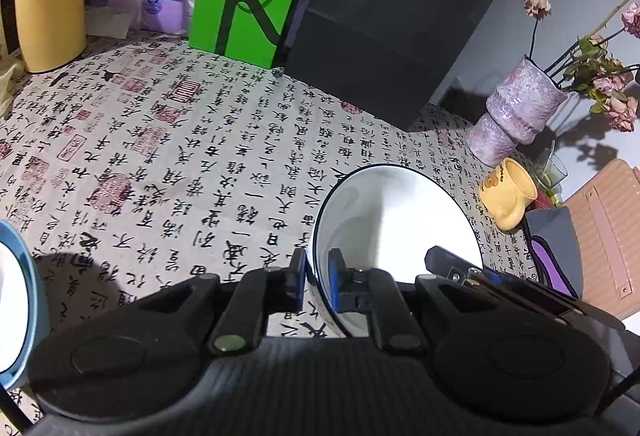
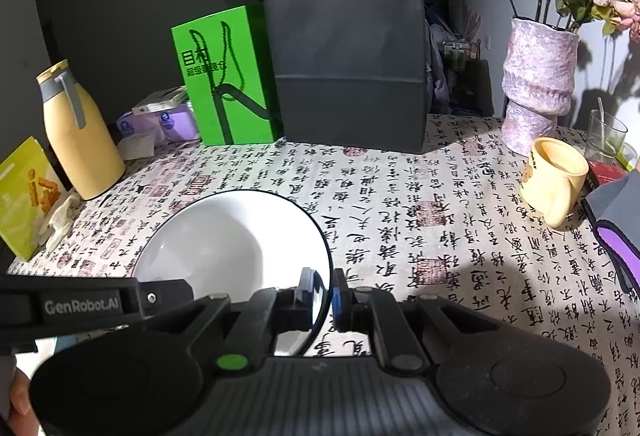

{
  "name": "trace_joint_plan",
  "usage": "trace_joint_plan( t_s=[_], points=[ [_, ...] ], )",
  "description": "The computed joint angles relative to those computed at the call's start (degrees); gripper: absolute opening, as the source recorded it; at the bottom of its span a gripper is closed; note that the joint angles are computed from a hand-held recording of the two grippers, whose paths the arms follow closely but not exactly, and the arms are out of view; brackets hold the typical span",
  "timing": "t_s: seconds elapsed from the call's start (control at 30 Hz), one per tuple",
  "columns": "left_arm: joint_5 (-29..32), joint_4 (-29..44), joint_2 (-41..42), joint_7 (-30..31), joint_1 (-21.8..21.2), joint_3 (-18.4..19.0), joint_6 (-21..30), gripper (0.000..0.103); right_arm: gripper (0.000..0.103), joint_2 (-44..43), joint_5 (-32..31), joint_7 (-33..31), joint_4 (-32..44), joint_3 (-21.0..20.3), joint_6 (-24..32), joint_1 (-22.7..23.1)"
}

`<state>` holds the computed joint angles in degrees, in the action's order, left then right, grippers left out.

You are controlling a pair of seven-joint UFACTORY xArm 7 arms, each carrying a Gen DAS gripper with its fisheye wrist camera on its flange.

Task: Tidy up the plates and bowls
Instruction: 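Lift the white bowl with both grippers and carry it toward the light-blue bowl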

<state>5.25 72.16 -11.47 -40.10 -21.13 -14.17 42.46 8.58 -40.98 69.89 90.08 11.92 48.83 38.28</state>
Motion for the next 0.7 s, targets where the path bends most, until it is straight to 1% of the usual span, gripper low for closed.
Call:
trace_joint_plan(
  t_s=[0.3, 0.7],
  points=[
    [-2.1, -3.4, -4.1, 1.8, 1.0, 1.1, -0.3, 0.012, 0.009, 2.4, -1.1, 0.4, 3.9, 0.0, 2.2, 2.6],
    [-4.9, -7.5, -9.2, 4.1, 2.8, 1.9, -1.0, 0.012, 0.009, 5.5, -2.3, 0.4, 9.3, -1.0, 5.2, 6.7]
  ],
)
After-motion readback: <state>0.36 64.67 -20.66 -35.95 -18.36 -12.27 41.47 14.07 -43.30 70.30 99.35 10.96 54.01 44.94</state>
